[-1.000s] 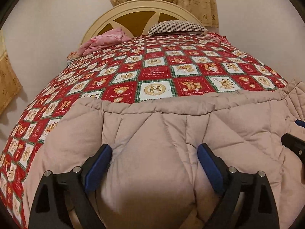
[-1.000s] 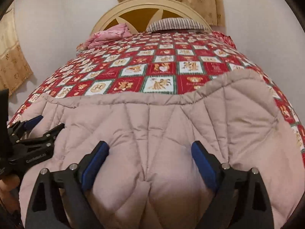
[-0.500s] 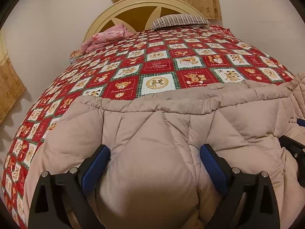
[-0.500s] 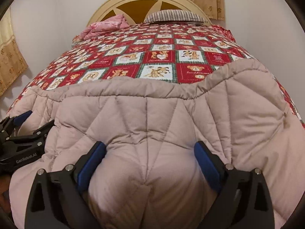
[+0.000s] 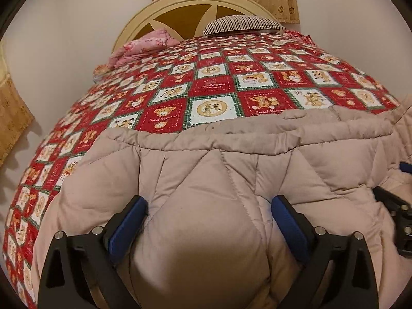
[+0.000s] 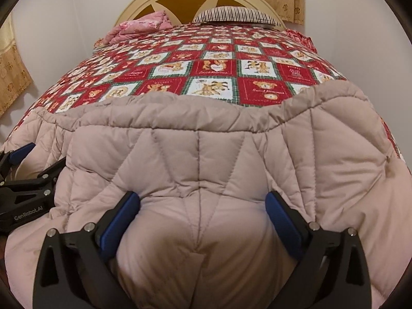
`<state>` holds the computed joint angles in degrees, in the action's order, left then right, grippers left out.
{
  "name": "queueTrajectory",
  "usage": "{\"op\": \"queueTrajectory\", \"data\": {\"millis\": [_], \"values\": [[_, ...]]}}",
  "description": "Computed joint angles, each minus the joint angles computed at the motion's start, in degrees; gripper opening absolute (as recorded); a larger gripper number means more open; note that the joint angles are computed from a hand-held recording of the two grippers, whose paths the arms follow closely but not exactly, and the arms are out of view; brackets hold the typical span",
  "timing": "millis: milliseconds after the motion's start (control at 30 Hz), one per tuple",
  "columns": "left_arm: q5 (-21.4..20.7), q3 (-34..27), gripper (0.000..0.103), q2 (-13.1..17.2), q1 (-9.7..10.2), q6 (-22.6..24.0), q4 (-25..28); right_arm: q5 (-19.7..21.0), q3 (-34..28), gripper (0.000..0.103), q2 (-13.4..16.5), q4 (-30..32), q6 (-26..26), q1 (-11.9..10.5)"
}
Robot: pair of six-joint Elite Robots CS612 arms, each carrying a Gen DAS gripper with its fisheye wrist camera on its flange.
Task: Fold large clothes
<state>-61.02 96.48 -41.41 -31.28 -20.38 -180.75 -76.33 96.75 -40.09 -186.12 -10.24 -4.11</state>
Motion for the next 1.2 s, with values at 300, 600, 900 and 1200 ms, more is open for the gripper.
{"op": "queueTrajectory", "data": {"millis": [300,600,900,1200], "values": [[8.55,5.34,0.099,-4.56,1.09,-0.34,-5.78,-0.71,-0.17,0.101,0.2,-0.21,-0.34,0.09],[3.69,3.49,0.102,-1.15,2.88,-8.97,-0.91,-0.86,-0.33,0.101,0.29,-0.27,-0.39,0.17],[2.6,1.98,0.102,-0.72,3.46,-9.05,3.33,-2.05,-0.29,0.101,0.28,-0.46,-0.59,0.48],[3.96,1.67,0.102,-0.58,3.26,-8.89,4.48,-2.95,1.12,0.097,-1.34,-0.79,1.53,0.42]]}}
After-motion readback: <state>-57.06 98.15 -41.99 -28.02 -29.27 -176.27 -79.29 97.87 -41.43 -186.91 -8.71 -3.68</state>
